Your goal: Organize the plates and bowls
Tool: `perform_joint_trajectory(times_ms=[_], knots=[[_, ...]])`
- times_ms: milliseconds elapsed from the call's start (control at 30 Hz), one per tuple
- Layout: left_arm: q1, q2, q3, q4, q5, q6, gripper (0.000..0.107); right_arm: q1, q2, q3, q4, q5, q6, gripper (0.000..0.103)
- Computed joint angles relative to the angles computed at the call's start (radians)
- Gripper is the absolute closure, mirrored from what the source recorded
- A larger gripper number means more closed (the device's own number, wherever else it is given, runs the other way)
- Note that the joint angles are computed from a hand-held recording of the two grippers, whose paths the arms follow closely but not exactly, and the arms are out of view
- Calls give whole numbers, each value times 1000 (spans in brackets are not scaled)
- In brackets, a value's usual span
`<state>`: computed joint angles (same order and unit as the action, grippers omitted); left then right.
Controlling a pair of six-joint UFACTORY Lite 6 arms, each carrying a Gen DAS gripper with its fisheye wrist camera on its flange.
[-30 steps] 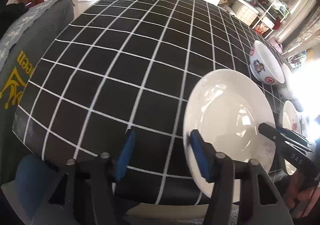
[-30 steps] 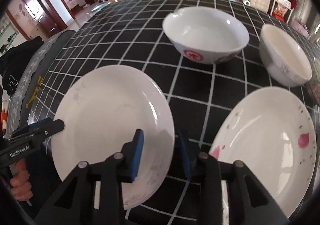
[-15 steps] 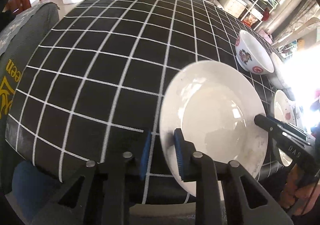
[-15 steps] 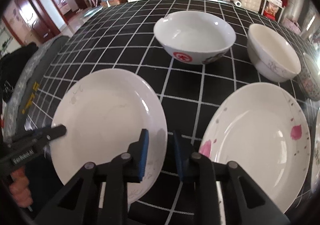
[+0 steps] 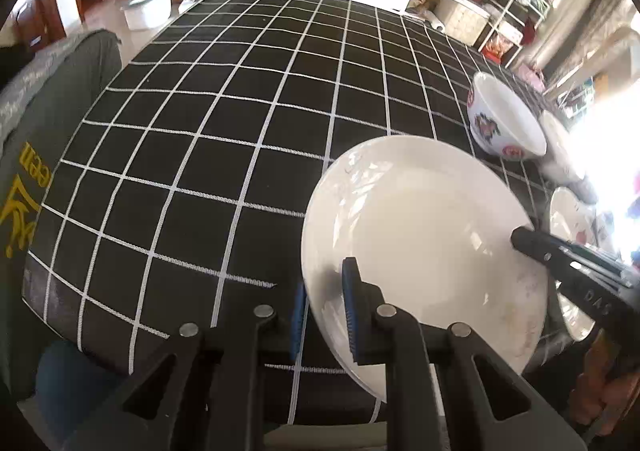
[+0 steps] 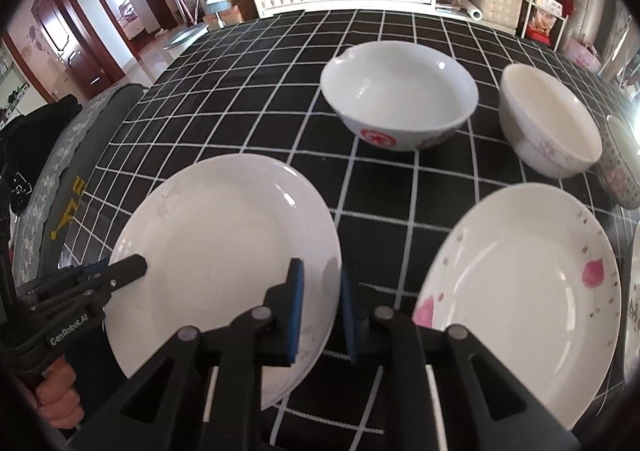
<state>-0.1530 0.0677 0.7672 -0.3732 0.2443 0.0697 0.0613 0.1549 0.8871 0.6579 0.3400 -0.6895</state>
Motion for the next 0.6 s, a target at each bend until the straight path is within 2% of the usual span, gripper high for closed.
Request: perform_joint_trajectory(times_ms=[67,167,300,367,433,600], knots=[[16,26,18,-27,-1,27,92,4,17,14,3,3,5,81],[4,64,41,95,-16,-91,92,11,38,27,-3,2,15,81],[17,70,42,5,-20,1,92,8,49,30,4,3,7,81],[16,48,24,25,-39,-27,93,4,42,27,10,8,-5,81],[6,9,3,135,-55,-150,93,-5,10,11,17,4,-23,81],[13,-112,-35,230,-9,-262,93,-54,-100,-38,30,38,-55,81]])
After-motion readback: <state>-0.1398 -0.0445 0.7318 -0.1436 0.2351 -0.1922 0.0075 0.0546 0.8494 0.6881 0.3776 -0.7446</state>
